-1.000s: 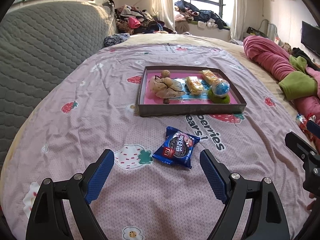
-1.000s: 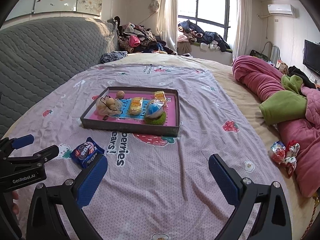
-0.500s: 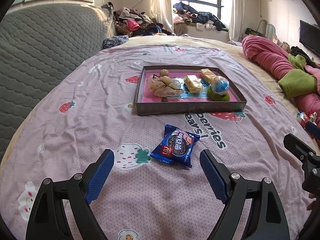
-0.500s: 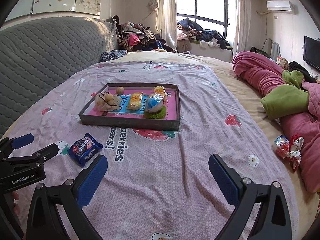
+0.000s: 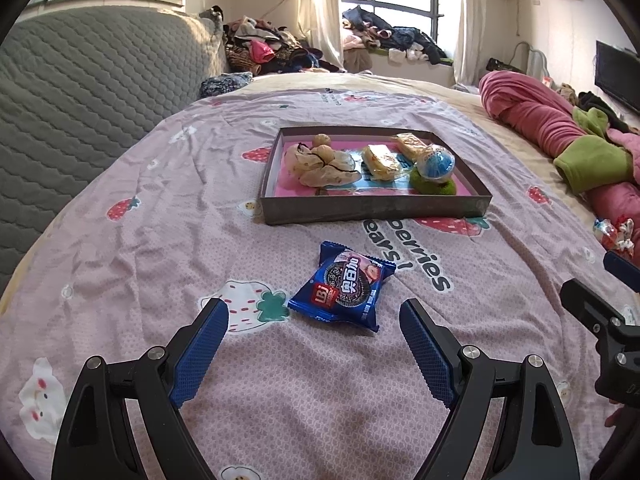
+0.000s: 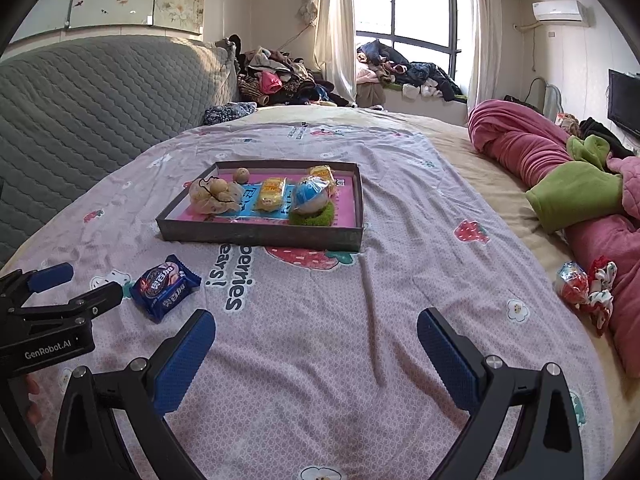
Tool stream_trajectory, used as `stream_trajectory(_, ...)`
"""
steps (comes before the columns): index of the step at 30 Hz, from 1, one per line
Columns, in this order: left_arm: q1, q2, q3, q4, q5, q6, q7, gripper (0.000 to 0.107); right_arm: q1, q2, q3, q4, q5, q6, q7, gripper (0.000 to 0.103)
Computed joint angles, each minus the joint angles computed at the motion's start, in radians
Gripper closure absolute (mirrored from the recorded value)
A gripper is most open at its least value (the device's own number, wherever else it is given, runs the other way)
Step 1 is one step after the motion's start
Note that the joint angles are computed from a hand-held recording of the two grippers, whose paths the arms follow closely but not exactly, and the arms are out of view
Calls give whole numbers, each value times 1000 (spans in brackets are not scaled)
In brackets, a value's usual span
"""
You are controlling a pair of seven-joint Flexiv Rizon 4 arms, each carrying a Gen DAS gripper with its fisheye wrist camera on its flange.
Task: Organize objects
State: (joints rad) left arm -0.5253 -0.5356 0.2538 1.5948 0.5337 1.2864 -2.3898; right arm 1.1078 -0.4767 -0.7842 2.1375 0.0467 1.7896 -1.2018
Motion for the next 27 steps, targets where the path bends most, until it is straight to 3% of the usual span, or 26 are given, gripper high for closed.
stream_trajectory(13, -5, -37, 9, -14, -2, 0, -2, 19, -44, -49, 52, -21, 68, 44, -38, 1)
stream_trajectory(20, -45, -49, 49, -39, 53, -17, -46, 19, -59, -60, 69, -24, 68, 40, -39, 1)
stream_trajectory(27, -21, -45, 23, -29, 43, 5, -32, 19, -69, -63, 78, -24, 64, 40, -39, 1)
